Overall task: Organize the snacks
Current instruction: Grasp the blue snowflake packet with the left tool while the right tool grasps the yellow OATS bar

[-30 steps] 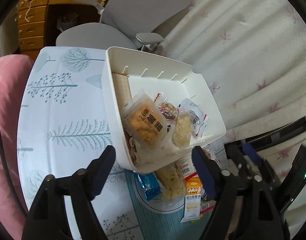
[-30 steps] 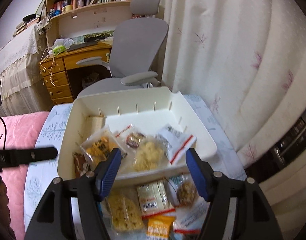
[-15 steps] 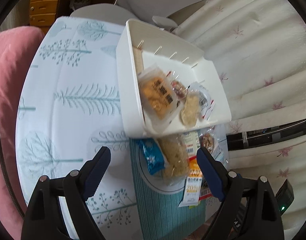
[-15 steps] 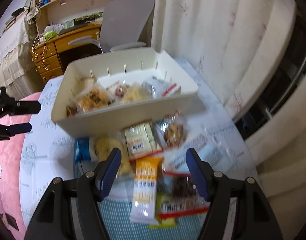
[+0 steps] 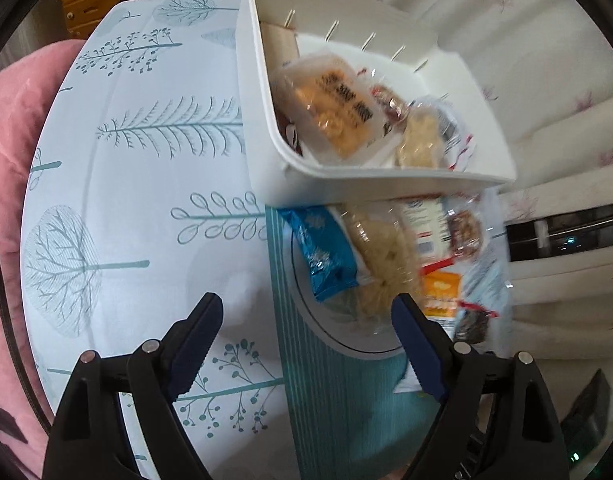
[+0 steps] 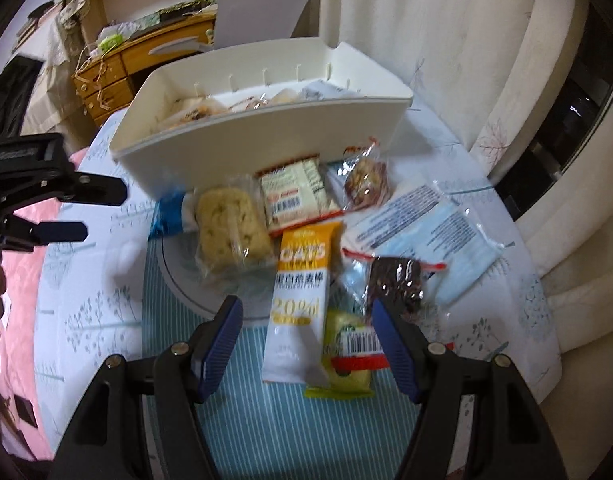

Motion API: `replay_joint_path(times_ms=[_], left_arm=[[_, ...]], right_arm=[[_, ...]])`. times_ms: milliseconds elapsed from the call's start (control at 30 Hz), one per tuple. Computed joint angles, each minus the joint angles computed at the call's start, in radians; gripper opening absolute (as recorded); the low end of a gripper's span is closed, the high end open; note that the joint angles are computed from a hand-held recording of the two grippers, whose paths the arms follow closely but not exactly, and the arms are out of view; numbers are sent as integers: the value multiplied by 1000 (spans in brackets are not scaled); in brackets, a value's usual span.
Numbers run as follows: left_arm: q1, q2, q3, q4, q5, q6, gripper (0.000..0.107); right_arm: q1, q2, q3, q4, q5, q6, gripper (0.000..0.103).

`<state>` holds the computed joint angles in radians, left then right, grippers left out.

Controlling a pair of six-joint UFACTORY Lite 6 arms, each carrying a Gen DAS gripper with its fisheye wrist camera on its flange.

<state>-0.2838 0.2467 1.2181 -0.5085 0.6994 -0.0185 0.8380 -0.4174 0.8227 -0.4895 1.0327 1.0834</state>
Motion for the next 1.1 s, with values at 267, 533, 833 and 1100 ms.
replay_joint_path(times_ms=[267, 533, 833, 1100], left_arm=[[-117, 104, 73, 221, -61, -301, 78], [-173, 267, 250, 423, -41, -559, 71], [-212, 358, 342, 478, -10, -685, 52], [-204, 324, 287, 465, -54, -677, 34]], right_arm=[[-74, -61, -109, 80, -119, -183, 68], [-180, -86, -193, 152, -275, -415, 68], [-277, -91, -226, 255, -383, -657, 68], [-363, -12, -184, 445, -431, -936, 67]])
